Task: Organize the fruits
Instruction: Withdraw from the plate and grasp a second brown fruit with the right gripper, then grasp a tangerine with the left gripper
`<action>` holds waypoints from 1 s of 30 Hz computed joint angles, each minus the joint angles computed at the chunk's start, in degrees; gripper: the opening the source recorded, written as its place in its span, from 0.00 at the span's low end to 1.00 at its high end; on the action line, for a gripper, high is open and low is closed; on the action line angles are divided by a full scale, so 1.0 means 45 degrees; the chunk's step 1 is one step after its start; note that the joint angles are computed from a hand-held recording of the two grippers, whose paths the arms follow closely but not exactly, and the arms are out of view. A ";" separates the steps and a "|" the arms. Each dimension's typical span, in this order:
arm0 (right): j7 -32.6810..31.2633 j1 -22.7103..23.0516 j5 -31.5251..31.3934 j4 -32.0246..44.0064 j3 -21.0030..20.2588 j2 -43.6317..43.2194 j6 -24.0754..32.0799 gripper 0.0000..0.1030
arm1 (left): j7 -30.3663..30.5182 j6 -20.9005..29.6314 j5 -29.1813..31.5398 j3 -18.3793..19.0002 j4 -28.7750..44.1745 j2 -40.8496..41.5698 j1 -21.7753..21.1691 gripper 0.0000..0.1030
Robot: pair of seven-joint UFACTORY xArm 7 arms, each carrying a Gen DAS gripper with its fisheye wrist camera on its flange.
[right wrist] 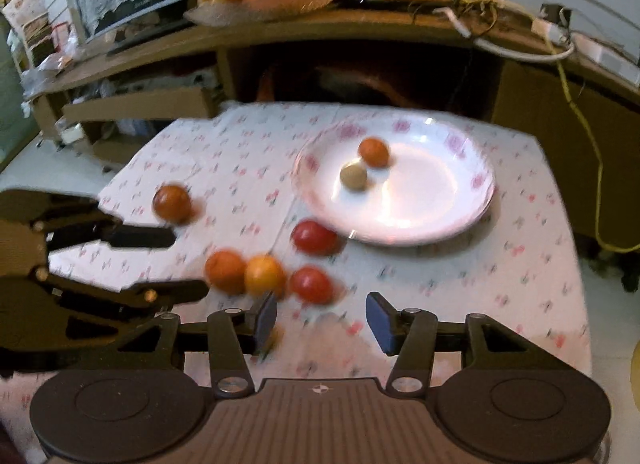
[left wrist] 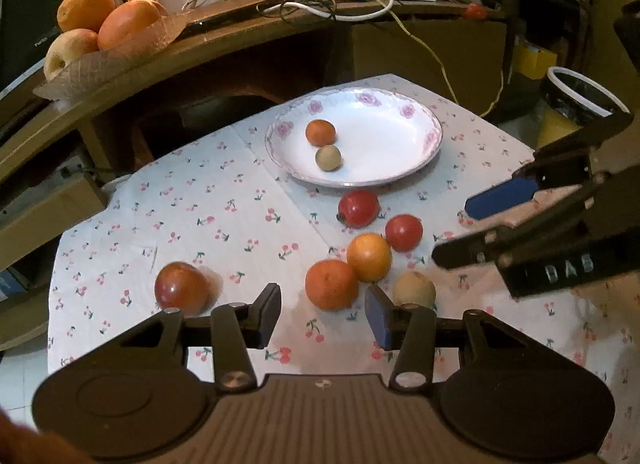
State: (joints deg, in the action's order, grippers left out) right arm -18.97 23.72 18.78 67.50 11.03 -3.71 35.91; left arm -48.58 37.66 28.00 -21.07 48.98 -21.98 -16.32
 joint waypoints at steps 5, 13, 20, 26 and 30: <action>-0.0637 0.0167 0.0342 0.0052 0.0070 0.0103 0.0288 0.50 | 0.0376 -0.0346 -0.0423 0.0270 -0.0402 -0.0174 -0.0184 0.51; -0.1065 0.0207 0.0606 0.0319 0.0146 0.0515 0.0975 0.50 | 0.1344 -0.0721 -0.1122 0.0412 -0.0854 -0.0362 -0.0252 0.51; -0.1301 0.0192 0.0740 0.0527 0.0244 0.0831 0.1089 0.41 | 0.1817 -0.1009 -0.1594 0.0548 -0.1154 -0.0487 -0.0170 0.51; -0.1312 0.0113 0.0842 0.0731 0.0238 0.0874 0.1402 0.26 | 0.1788 -0.1520 -0.1438 0.0443 -0.0899 -0.0024 0.0140 0.51; -0.1372 0.0028 0.1001 0.0752 0.0163 0.0783 0.1427 0.25 | 0.1523 -0.1781 -0.1054 0.0363 -0.0463 0.0630 0.0340 0.51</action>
State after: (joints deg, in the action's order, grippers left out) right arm -25.14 23.84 23.28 70.89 11.77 -0.18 42.33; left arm -41.73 29.65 23.26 -19.44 46.89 -19.15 -14.79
